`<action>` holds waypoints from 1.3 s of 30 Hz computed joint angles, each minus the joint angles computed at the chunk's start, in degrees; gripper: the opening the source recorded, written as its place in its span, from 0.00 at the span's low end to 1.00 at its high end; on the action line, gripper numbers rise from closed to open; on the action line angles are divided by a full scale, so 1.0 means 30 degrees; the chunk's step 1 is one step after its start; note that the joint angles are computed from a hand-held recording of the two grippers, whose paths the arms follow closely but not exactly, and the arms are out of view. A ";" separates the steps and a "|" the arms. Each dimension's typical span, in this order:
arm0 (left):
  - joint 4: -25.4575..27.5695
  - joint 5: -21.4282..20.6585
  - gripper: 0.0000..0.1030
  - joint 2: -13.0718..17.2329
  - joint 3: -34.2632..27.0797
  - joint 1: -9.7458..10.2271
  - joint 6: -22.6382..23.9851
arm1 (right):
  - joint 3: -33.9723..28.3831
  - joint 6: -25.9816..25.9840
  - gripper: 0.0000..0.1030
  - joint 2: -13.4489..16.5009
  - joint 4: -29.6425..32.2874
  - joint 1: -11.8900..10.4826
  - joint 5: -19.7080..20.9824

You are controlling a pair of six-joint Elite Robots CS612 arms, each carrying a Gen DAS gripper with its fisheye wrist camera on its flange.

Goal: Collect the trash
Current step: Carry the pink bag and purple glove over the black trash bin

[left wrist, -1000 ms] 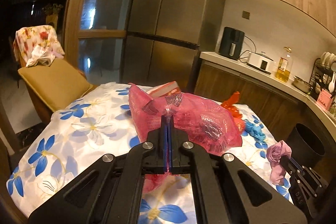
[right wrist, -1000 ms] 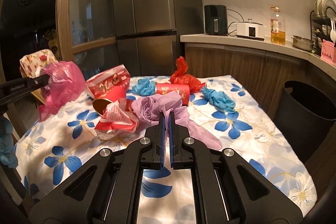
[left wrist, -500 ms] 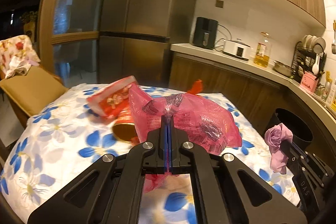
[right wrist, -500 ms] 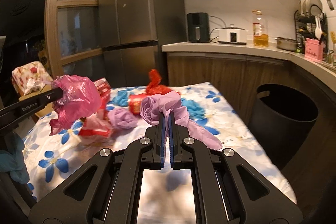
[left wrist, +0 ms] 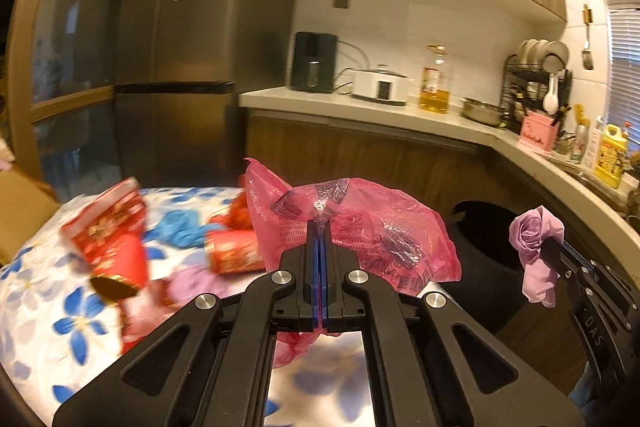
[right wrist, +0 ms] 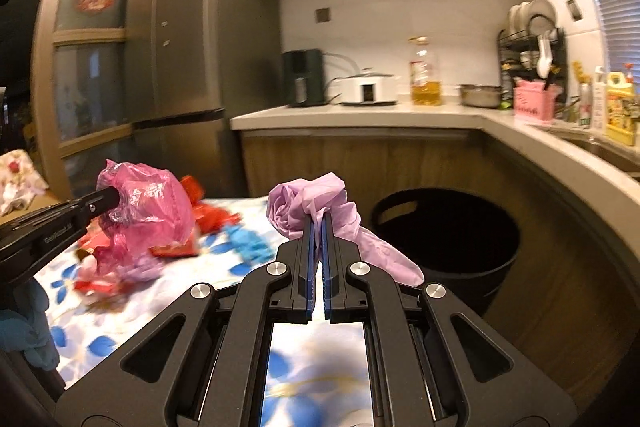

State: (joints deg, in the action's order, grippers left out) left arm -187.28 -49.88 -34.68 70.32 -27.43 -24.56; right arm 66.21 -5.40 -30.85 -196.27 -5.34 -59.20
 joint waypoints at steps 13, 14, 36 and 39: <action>0.1317 -0.2481 0.00 0.3053 -0.6577 -0.0124 0.2570 | -0.3213 0.1336 0.03 0.1391 0.0455 -0.0691 -0.2365; 0.1512 -0.2689 0.00 0.3285 -0.7040 -0.0114 0.2641 | -0.3476 0.1416 0.03 0.1513 0.0574 -0.0727 -0.2468; 0.5309 -0.5434 0.00 0.7015 -1.4488 0.0092 0.3268 | -0.7691 0.1688 0.03 0.3521 0.3433 -0.1045 -0.2760; 0.5476 -0.5698 0.00 0.7376 -1.5149 0.0131 0.3514 | -0.8103 0.1797 0.03 0.3723 0.3706 -0.1070 -0.2673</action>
State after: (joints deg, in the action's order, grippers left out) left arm -170.85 -66.97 -12.55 24.88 -27.04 -14.02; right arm 41.90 0.00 -19.68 -185.16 -8.55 -67.22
